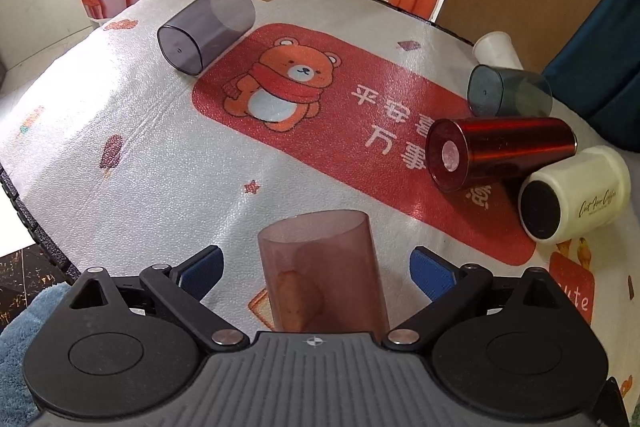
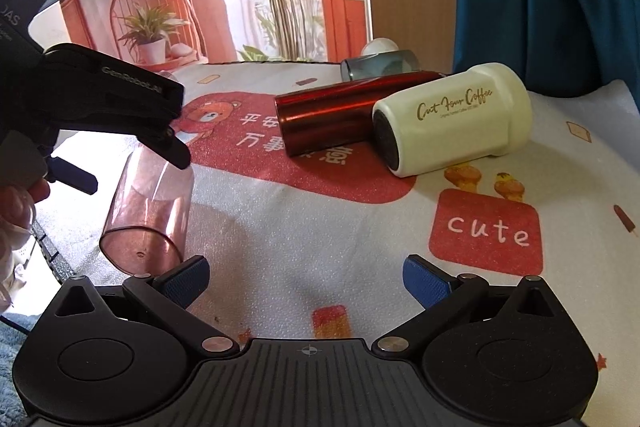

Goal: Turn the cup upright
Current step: 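Lift the brown-red cup with the right gripper and rotate it upright, then lower the upright cup onto the cloth and open the right gripper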

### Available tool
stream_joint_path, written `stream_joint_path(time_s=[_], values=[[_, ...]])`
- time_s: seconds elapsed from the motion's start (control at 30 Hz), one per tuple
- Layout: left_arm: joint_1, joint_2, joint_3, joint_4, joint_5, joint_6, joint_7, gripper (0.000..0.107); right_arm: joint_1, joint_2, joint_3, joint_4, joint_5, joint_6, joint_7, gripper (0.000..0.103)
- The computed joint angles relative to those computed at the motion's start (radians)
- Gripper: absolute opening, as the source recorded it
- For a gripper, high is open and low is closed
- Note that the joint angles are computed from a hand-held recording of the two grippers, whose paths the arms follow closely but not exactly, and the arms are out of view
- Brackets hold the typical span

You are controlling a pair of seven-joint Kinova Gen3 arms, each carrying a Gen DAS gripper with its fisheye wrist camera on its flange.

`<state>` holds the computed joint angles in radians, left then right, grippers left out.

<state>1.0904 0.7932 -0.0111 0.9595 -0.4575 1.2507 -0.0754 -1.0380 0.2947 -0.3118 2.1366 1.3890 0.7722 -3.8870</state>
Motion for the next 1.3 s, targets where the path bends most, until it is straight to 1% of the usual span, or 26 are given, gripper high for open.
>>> stream_joint_path(time_s=[0.07,0.2,0.27,0.3,0.33,0.4,0.53,0.63,0.73,0.83,0.93,1.03,1.17,1.2,1.3], values=[[-0.012,0.012,0.012,-0.014,0.012,0.009,-0.027,0.098,0.002,0.002,0.000,-0.004,-0.003,-0.005,0.007,0.103],[-0.020,0.031,0.013,-0.024,0.029,0.023,-0.055,0.091,0.007,0.003,0.003,-0.002,0.005,-0.022,0.001,0.103],[-0.015,0.023,0.007,-0.001,0.027,0.002,-0.051,0.082,0.011,-0.001,0.004,0.006,0.021,-0.035,-0.014,0.103],[-0.013,0.012,0.010,0.019,0.014,-0.014,-0.035,0.076,0.013,-0.002,0.003,0.009,0.029,-0.039,-0.022,0.103],[-0.005,0.009,-0.001,0.022,0.017,-0.014,-0.035,0.074,0.013,-0.003,0.001,0.009,0.031,-0.037,-0.025,0.103],[0.011,0.002,-0.009,0.030,-0.004,-0.007,-0.026,0.074,0.013,-0.001,-0.002,0.007,0.027,-0.031,-0.023,0.103],[0.051,-0.041,-0.020,0.113,-0.084,-0.051,-0.019,0.074,0.017,-0.002,-0.004,0.009,0.033,-0.038,-0.033,0.103],[0.074,-0.056,-0.024,0.147,-0.135,-0.027,-0.012,0.074,0.018,0.002,-0.004,0.005,0.030,-0.039,-0.024,0.103],[0.058,-0.092,-0.020,0.204,-0.144,-0.030,0.037,0.073,0.020,0.005,-0.003,-0.002,0.026,-0.048,-0.015,0.103],[0.044,-0.126,-0.023,0.258,-0.164,-0.033,0.118,0.073,0.019,0.006,-0.001,-0.004,0.025,-0.054,-0.005,0.103],[0.027,-0.133,-0.018,0.270,-0.188,0.008,0.158,0.072,0.017,0.006,0.001,-0.006,0.022,-0.053,-0.003,0.103],[0.026,-0.120,-0.021,0.259,-0.222,0.078,0.195,0.071,0.019,0.005,0.003,-0.003,0.023,-0.058,-0.010,0.103],[-0.001,-0.114,-0.014,0.258,-0.243,0.113,0.231,0.070,0.022,0.006,0.004,-0.004,0.021,-0.065,-0.006,0.103],[-0.012,-0.115,-0.007,0.255,-0.235,0.115,0.233,0.070,0.022,0.007,0.004,-0.006,0.019,-0.067,-0.002,0.103],[-0.031,-0.127,0.014,0.279,-0.217,0.068,0.249,0.070,0.023,0.009,0.007,-0.009,0.014,-0.070,0.007,0.103]])
